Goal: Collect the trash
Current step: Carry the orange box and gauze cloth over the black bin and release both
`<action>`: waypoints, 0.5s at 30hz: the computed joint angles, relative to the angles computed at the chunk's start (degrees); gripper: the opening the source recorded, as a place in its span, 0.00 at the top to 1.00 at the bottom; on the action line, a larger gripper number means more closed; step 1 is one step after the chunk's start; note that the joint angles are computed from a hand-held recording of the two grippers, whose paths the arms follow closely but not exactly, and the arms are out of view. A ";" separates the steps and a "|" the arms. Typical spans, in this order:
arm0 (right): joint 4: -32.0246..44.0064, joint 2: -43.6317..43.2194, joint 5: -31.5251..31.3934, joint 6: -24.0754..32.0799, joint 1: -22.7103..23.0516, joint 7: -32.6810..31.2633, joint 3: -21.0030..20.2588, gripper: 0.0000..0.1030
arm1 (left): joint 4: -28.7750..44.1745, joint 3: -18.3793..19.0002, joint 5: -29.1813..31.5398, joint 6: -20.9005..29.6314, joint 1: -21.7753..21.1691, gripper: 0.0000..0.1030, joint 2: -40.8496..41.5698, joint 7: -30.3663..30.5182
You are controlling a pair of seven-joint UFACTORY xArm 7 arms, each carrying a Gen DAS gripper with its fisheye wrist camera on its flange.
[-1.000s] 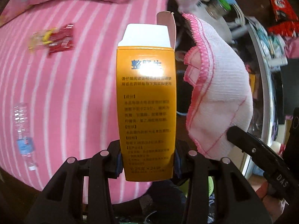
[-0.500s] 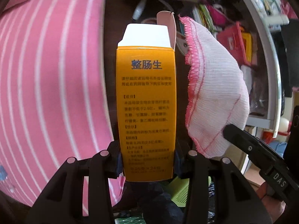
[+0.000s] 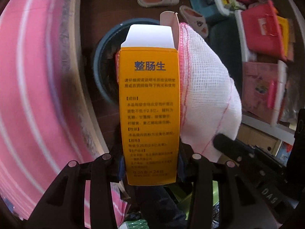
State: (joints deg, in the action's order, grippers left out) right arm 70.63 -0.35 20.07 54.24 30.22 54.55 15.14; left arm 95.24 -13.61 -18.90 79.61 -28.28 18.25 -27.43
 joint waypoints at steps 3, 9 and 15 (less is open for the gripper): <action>-2.18 1.61 1.82 -2.08 -0.70 -2.94 -0.62 0.90 | 3.88 0.09 1.35 -0.07 -0.79 0.61 5.40 0.19; -1.63 4.65 -0.27 -2.57 -1.94 -4.41 -1.40 0.38 | 10.13 0.69 2.79 1.36 -1.51 0.40 12.78 -0.61; -2.00 1.56 -1.16 -0.65 -2.36 -2.34 -1.34 0.33 | 5.58 0.90 1.41 0.23 -0.29 0.23 7.85 -3.10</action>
